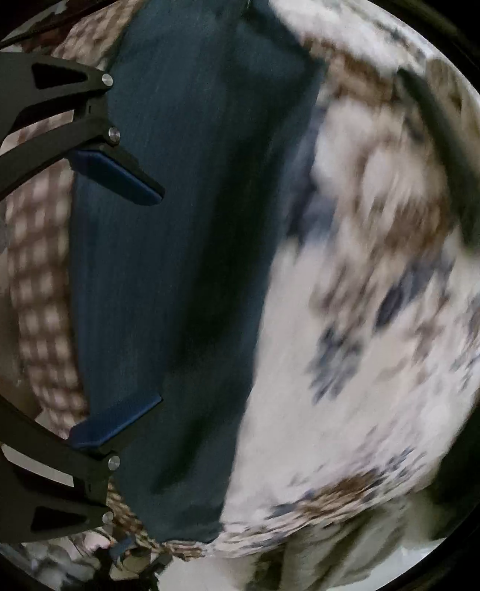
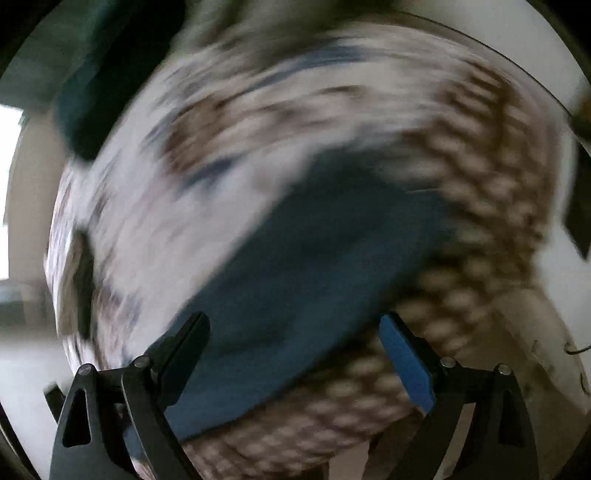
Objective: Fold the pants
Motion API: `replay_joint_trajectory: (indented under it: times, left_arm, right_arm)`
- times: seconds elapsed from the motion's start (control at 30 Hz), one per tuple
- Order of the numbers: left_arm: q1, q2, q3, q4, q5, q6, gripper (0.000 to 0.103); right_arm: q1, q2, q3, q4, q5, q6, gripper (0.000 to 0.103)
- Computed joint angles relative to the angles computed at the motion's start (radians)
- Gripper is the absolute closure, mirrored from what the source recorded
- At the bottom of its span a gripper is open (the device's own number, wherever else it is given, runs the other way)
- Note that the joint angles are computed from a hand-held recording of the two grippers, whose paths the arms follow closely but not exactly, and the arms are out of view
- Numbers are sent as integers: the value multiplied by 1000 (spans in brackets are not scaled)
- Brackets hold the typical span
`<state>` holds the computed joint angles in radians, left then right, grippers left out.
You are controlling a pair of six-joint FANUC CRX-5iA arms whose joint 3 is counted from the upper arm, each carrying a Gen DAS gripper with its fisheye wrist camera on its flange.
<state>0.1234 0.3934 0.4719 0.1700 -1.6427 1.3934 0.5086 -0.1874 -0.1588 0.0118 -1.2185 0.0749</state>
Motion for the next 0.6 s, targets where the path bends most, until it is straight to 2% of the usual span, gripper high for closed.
replay_joint_trajectory:
  times: [0.07,0.1,0.13,0.2,0.3,0.4,0.47,0.5,0.6]
  left_arm:
    - [-52,-1,-37,-4,25,35,0]
    - [-69,2,-48,-9,37,47,0]
    - [-93,4,-62,-32,50,66,0]
    - [-116,6,-74,-75,68,85,0]
    - [-124,-6,-100,-96,110,98,0]
    - [-122,-6,-104,-93,119,102,0]
    - [-117,2,-104,-81,123,119,0]
    - [-118,7,-102,-84,125,126,0]
    - [-127,14,-98,-108,144,158,0]
  right_arm:
    - [-70,-76,-102,-38,66,17,12]
    - [-110,-128,-178,-66,162,37,20]
    - [-141,-149,-214,-99,214,60,26]
    - [-227,-189,-291,-237,376,160,27]
    - [-288,-175,-308,-386,489,331,27]
    - [-320,-148,-296,-522,565,497,30]
    - [-329,-101,-267,-557,550,548,29]
    - [-350,-78,-258,-620,560,606,29]
    - [-358,-62,-270,-682,622,618,30]
